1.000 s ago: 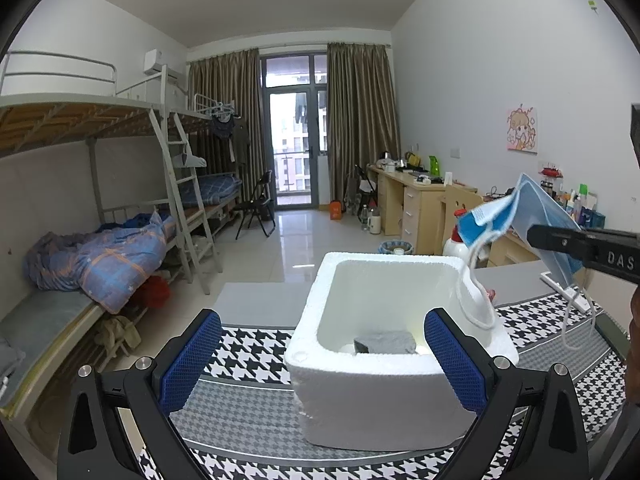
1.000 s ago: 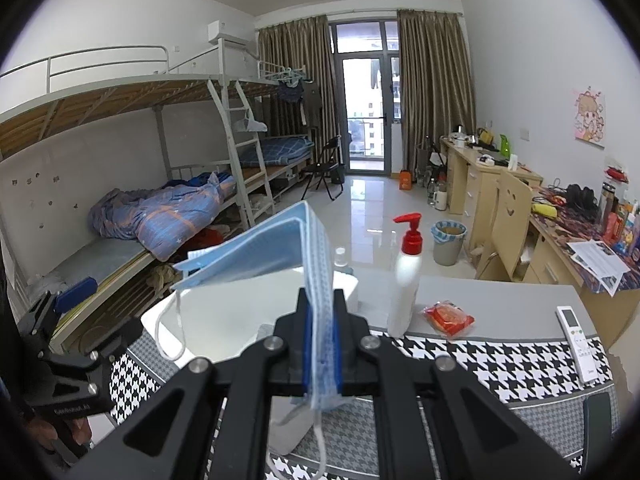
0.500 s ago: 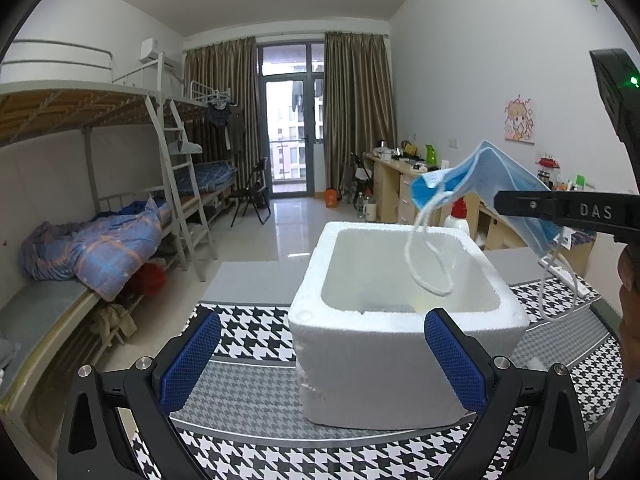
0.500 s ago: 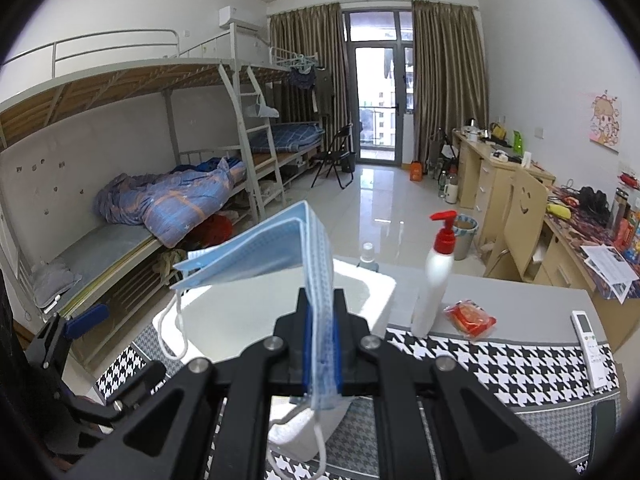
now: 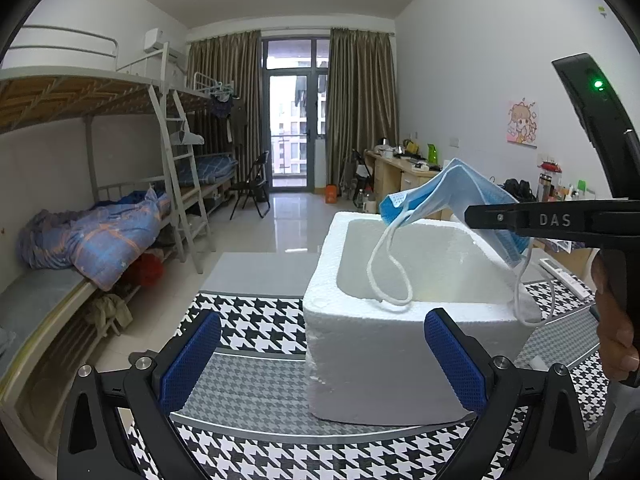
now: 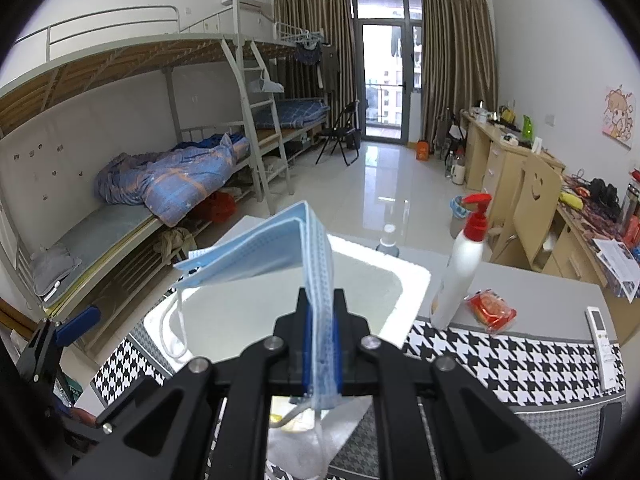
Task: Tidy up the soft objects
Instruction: 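Carry the blue mask with the right gripper over the foam box and release it inside, then move both grippers back toward the green packet and white tube on the table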
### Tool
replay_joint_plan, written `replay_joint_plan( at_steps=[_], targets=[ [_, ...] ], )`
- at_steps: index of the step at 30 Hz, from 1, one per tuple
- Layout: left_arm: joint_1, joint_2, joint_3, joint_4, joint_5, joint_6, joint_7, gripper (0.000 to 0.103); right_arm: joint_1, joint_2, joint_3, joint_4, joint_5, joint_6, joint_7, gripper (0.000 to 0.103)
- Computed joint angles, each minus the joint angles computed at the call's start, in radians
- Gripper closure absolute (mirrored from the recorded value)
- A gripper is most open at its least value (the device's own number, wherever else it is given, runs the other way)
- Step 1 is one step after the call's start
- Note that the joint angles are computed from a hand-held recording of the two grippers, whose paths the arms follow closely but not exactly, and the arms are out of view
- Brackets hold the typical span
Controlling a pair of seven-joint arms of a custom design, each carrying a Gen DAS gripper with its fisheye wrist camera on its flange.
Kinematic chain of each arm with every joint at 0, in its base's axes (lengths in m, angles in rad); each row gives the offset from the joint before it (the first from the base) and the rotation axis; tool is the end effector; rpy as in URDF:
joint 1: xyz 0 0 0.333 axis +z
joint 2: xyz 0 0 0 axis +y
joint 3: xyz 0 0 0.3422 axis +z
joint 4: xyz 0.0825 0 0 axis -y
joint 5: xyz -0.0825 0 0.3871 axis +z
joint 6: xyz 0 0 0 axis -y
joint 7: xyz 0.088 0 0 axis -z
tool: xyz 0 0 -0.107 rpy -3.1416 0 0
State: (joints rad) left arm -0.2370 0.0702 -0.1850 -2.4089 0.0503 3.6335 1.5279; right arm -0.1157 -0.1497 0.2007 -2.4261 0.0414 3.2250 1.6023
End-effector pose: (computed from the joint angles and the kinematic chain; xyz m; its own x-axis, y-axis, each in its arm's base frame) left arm 0.4931 -0.2265 0.4519 -0.4293 -0.9029 0.0212 -0.3727 0.1558 -0.9148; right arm 0.5155 0.0439 0.5030 0.0374 -0.9989 -0.0273 -0.5856 0.0002 -0.8106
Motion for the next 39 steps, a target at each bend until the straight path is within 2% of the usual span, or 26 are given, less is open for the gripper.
replay_joint_plan(
  at_steps=[5, 8, 10, 13, 16, 17, 18, 19, 20, 21, 22, 25, 28, 31, 33, 34, 37, 39],
  targets=[
    [-0.003, 0.006, 0.001, 0.007, -0.007, -0.012, 0.000, 0.001, -0.062, 0.023, 0.053, 0.032, -0.083, -0.031, 0.075, 0.092],
    [0.003, 0.010, 0.004, 0.008, 0.009, -0.014, -0.015, 0.001, -0.071, 0.033, 0.053, 0.045, -0.147, -0.041, 0.131, 0.092],
    [0.004, 0.013, 0.005, 0.010, 0.015, -0.017, -0.021, 0.001, -0.063, 0.037, 0.042, 0.052, -0.183, -0.057, 0.162, 0.092],
    [0.009, 0.015, 0.007, 0.012, 0.026, -0.019, -0.037, 0.001, 0.003, 0.051, -0.019, 0.065, -0.169, -0.084, 0.153, 0.091],
    [0.008, 0.016, 0.009, 0.015, 0.027, -0.022, -0.038, 0.001, 0.043, 0.059, -0.055, 0.074, -0.185, -0.108, 0.163, 0.090],
    [0.007, 0.016, 0.010, 0.016, 0.026, -0.021, -0.038, 0.001, 0.074, 0.060, -0.081, 0.076, -0.156, -0.113, 0.137, 0.083],
    [0.008, 0.016, 0.010, 0.016, 0.028, -0.022, -0.041, 0.001, 0.094, 0.060, -0.098, 0.075, -0.144, -0.115, 0.127, 0.071],
    [0.009, 0.017, 0.010, 0.016, 0.033, -0.023, -0.045, 0.001, 0.092, 0.059, -0.098, 0.073, -0.164, -0.110, 0.148, 0.064],
    [0.007, 0.017, 0.011, 0.016, 0.028, -0.024, -0.040, 0.001, 0.068, 0.057, -0.082, 0.069, -0.219, -0.101, 0.198, 0.047],
    [0.005, 0.016, 0.011, 0.016, 0.023, -0.024, -0.035, 0.001, 0.037, 0.053, -0.060, 0.067, -0.284, -0.093, 0.255, 0.035],
    [0.005, 0.015, 0.012, 0.016, 0.024, -0.025, -0.036, 0.001, 0.016, 0.050, -0.047, 0.064, -0.331, -0.082, 0.295, 0.033],
    [0.009, 0.016, 0.012, 0.016, 0.027, -0.025, -0.044, 0.001, 0.086, 0.041, -0.103, 0.053, -0.254, -0.080, 0.225, 0.033],
    [0.012, 0.014, 0.012, 0.016, 0.037, -0.027, -0.051, 0.001, 0.084, 0.026, -0.100, 0.037, -0.234, -0.067, 0.201, 0.033],
    [0.015, 0.011, 0.012, 0.013, 0.045, -0.026, -0.052, 0.001, 0.127, 0.011, -0.131, 0.018, -0.150, -0.049, 0.124, 0.032],
    [0.014, 0.006, 0.011, 0.009, 0.043, -0.025, -0.050, 0.001, 0.166, -0.001, -0.163, 0.004, -0.083, -0.034, 0.062, 0.032],
    [0.014, 0.003, 0.010, 0.006, 0.042, -0.023, -0.047, 0.001, 0.217, -0.011, -0.207, -0.008, -0.035, -0.026, 0.016, 0.032],
    [0.002, -0.007, 0.005, -0.008, 0.009, -0.015, -0.023, 0.001, 0.304, -0.038, -0.280, -0.036, 0.053, -0.004, -0.068, 0.032],
    [0.005, -0.015, 0.001, -0.016, 0.016, -0.009, -0.030, 0.001, 0.283, -0.054, -0.257, -0.055, 0.070, 0.012, -0.086, 0.032]
  ],
)
